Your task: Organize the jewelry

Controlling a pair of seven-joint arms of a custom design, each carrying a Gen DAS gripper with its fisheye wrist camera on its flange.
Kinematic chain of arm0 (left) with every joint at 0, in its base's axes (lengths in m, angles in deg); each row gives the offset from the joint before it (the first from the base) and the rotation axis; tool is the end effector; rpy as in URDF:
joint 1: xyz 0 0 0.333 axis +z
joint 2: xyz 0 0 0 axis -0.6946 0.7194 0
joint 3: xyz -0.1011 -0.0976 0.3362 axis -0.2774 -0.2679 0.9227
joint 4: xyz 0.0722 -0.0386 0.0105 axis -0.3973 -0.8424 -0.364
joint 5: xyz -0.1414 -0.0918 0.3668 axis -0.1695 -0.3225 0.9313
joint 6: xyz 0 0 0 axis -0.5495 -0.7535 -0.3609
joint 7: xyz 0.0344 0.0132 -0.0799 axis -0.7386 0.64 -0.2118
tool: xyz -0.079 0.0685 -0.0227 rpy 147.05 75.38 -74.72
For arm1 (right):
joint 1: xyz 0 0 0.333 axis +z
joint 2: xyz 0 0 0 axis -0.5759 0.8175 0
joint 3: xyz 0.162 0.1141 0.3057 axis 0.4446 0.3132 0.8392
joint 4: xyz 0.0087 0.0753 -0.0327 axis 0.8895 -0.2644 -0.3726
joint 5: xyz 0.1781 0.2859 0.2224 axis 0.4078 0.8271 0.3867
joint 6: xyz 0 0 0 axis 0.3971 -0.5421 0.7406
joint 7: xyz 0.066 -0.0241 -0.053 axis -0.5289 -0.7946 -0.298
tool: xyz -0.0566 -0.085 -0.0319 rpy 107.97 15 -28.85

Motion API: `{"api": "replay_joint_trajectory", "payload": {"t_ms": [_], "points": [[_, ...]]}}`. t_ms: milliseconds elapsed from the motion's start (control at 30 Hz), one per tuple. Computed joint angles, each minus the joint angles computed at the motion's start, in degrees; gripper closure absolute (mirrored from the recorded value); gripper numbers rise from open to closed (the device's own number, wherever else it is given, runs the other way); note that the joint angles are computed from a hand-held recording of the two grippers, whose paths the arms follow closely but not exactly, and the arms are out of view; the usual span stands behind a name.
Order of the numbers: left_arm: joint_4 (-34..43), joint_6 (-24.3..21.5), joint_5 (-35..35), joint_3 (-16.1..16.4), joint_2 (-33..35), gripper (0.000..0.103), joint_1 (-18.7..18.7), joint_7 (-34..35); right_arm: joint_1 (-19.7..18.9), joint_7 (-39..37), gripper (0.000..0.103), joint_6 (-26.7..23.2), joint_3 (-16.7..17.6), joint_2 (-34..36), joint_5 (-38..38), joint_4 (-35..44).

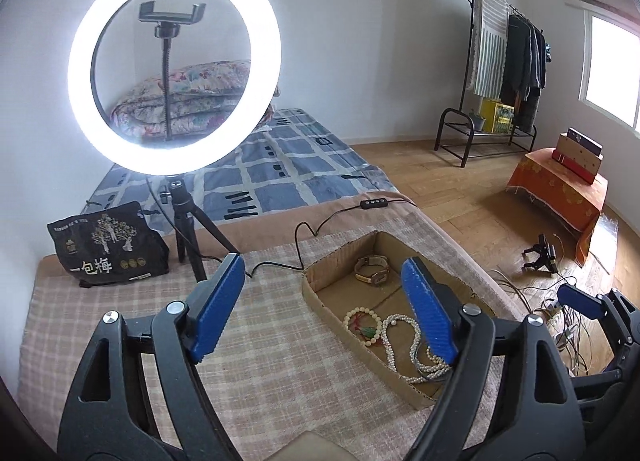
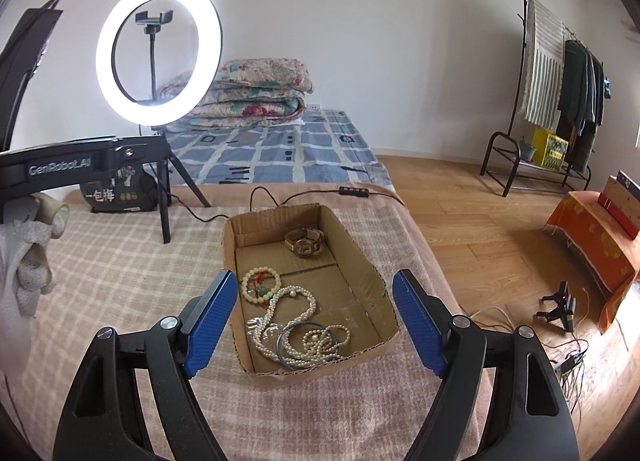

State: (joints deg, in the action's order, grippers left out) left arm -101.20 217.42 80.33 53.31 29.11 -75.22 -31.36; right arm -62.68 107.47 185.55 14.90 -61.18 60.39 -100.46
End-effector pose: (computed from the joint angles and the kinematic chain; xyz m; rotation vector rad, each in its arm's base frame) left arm 0.4254 -0.4812 0.5447 -1.5648 1.7135 -0.9988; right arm 0.3842 0.3204 0.5215 -1.8128 1.4023 -0.8409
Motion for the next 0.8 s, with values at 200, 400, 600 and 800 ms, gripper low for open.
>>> {"api": "replay_joint_trajectory", "payload": {"t_ms": [200, 400, 600, 800], "points": [[-6.01, -1.29, -0.23, -1.70, -6.74, 0.018, 0.72, -1.73, 3.91, 1.25, 0.022, -2.39, -2.57, -3.92, 0.90, -0.07], [-12.55, -2.62, -1.42, -4.95, -13.80, 0.008, 2.08, -2.14, 6.84, 2.67, 0.021, -3.52, -4.06, -6.84, 1.31, -0.69], [-18.44, -3.05, -4.38, -8.03, -20.61, 0.006, 3.35, -1.79, 7.01, 3.78, 0.021, -4.91, -2.86, -9.06, 0.78, -0.01], [-22.62, -2.32, -8.20, -10.10, -25.61, 0.006, 4.46, -0.49, 9.03, 4.90, 0.021, -5.42, -2.96, -9.23, 1.48, -0.45]]}}
